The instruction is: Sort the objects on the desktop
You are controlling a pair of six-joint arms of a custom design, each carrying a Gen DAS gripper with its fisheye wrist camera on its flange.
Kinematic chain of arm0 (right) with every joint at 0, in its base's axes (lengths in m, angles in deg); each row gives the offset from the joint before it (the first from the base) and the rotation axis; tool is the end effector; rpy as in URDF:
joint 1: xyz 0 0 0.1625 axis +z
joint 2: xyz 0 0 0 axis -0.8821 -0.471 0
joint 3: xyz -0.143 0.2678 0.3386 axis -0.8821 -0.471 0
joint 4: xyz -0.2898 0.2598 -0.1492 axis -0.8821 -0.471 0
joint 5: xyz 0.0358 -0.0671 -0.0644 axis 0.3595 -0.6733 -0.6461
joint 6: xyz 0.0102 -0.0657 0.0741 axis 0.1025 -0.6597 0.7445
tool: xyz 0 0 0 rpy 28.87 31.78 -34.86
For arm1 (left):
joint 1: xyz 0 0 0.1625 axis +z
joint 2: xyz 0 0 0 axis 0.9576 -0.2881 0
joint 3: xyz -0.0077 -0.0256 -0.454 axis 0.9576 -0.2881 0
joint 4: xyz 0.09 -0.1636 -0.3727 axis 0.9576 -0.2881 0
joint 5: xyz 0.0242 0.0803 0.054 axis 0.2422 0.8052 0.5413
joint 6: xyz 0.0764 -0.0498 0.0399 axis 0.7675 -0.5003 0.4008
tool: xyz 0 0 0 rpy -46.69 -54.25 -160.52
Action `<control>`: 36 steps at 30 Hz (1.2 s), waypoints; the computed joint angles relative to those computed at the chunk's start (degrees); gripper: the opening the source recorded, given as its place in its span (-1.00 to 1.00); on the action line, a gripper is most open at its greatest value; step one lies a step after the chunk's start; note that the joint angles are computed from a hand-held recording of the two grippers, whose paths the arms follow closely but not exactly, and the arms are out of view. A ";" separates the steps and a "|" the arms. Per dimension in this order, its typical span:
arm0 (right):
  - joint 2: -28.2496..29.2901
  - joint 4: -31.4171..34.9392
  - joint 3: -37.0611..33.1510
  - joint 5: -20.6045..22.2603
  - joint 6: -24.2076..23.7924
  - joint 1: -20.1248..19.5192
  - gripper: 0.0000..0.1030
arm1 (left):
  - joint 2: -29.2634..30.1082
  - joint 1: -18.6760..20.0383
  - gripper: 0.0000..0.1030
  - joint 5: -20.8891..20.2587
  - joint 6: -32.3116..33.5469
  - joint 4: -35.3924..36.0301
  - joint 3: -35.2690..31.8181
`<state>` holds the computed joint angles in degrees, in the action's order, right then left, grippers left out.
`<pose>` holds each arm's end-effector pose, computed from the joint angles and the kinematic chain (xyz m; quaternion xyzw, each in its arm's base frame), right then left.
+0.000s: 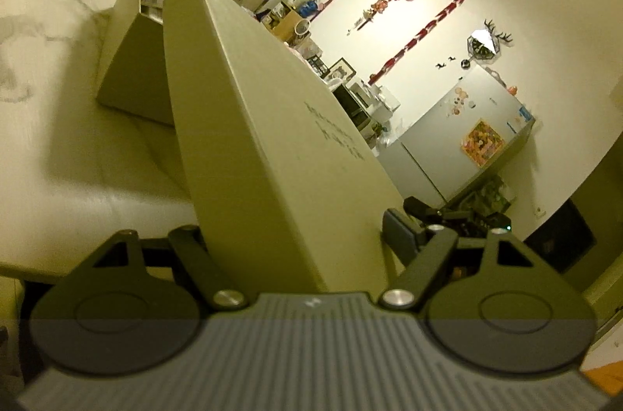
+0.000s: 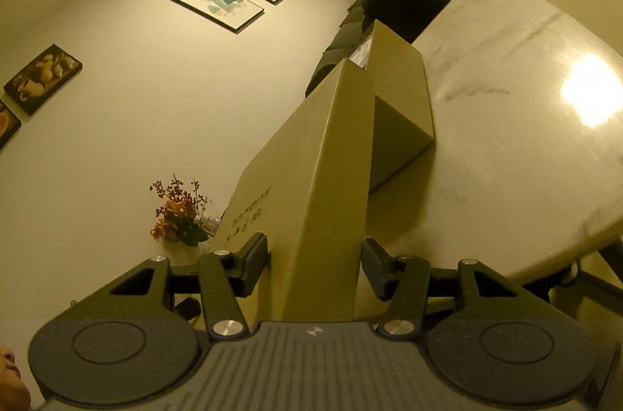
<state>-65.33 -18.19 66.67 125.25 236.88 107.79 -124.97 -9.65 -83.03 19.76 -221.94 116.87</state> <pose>0.0120 -0.2749 0.2981 0.0783 0.8340 -0.5405 0.0786 -0.2072 -0.6355 0.0352 -0.3394 -0.9105 0.1218 0.2023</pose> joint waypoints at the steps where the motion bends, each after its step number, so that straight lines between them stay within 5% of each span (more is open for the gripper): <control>1: 0.64 -0.14 -0.86 1.13 0.53 1.33 0.09 | 0.03 0.04 0.52 -0.01 -0.12 -0.01 -0.20; 22: 10.51 -0.33 -12.14 11.54 5.49 13.65 0.10 | 3.08 0.01 0.51 0.19 -1.07 3.12 -8.24; 36: 15.65 -5.85 -16.36 19.92 9.89 20.64 0.12 | 8.25 2.67 0.45 -5.90 3.18 16.42 -21.56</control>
<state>-49.68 -24.05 50.31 145.17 246.77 128.43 -116.71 -6.99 -88.93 22.94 -205.52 95.31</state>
